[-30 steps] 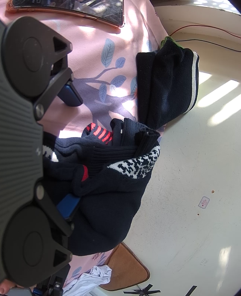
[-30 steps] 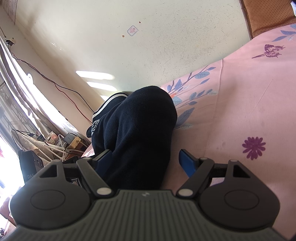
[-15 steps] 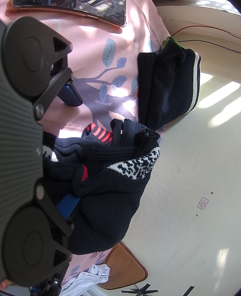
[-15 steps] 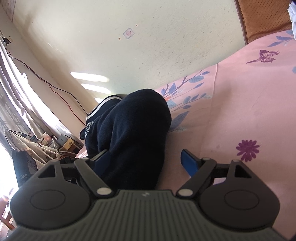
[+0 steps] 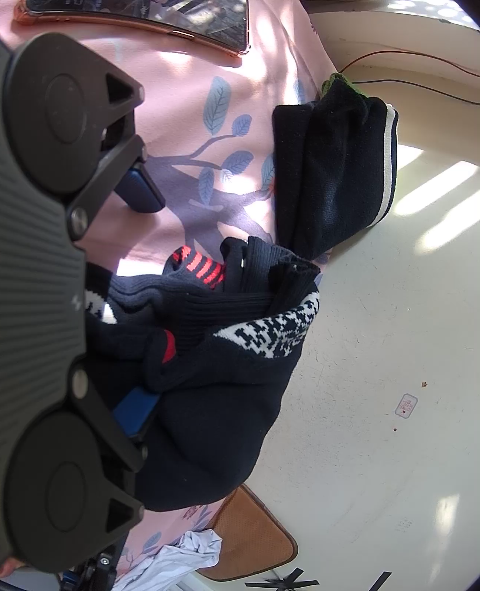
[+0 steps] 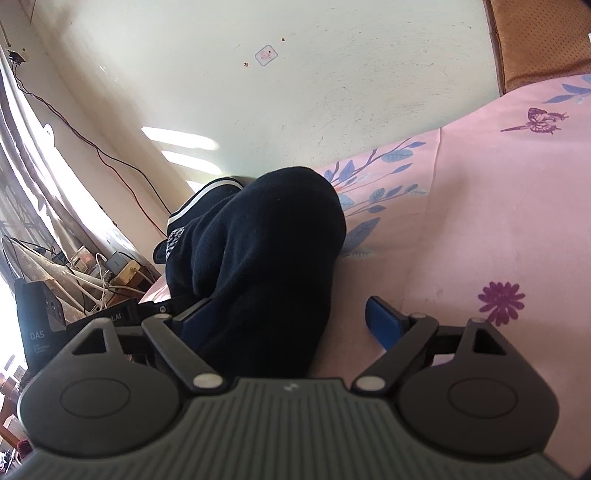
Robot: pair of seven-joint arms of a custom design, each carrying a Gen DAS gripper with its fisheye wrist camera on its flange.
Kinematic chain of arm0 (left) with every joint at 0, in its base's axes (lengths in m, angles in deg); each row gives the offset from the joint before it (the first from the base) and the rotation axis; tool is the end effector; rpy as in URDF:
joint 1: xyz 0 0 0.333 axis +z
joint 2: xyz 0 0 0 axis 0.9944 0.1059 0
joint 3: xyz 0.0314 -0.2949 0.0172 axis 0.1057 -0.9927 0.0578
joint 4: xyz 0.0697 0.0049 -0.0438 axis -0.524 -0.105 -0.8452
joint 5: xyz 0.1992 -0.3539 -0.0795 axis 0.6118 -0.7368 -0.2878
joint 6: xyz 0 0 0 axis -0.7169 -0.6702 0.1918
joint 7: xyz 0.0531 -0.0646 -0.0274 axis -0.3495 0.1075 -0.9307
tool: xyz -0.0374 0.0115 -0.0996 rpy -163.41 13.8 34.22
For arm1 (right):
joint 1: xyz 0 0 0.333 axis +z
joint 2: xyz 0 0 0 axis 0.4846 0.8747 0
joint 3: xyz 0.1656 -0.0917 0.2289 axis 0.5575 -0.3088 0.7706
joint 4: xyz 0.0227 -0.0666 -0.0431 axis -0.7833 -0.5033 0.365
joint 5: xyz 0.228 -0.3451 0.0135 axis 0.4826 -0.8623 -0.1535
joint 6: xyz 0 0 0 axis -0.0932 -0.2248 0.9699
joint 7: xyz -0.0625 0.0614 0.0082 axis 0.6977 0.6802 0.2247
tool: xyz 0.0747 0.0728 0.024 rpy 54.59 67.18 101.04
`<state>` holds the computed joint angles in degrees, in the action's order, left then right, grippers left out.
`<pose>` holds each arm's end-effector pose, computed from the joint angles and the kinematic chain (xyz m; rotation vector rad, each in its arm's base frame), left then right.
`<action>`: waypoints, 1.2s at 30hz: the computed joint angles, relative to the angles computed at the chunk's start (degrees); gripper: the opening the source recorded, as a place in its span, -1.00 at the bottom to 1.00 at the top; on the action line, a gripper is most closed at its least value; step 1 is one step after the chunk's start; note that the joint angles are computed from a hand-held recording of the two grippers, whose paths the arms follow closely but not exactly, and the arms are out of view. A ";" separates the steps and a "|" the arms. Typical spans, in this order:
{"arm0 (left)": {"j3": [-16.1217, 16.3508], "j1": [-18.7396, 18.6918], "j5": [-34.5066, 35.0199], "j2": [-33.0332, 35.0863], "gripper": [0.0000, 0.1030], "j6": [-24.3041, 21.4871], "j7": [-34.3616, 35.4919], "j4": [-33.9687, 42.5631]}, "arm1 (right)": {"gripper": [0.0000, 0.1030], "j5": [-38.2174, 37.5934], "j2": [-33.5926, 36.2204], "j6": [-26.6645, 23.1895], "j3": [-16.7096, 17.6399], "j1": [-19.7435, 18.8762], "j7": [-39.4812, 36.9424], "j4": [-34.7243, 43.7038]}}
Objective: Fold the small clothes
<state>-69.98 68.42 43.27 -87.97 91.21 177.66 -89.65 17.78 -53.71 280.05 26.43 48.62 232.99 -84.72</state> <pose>0.5342 -0.2304 0.4480 -1.7526 1.8898 -1.2006 0.4342 0.1658 0.4360 -1.2842 1.5118 -0.2261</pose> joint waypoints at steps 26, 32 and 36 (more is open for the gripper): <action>0.05 0.25 2.59 -0.08 1.00 -0.43 -1.76 -0.08 | 1.00 -8.76 2.10 1.34 0.85 -2.46 5.65 3.12; -0.02 0.61 4.68 0.14 1.00 -0.70 -3.03 0.07 | 1.00 -10.69 2.31 1.46 1.05 -3.04 7.10 3.65; -0.08 0.82 6.28 0.11 1.00 -0.69 -4.34 -0.04 | 1.00 -12.79 2.62 1.85 0.89 -3.45 8.96 4.25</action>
<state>-70.06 69.24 49.55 -87.86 90.52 173.33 -89.69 5.00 -51.09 281.90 27.32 45.17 241.96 -80.47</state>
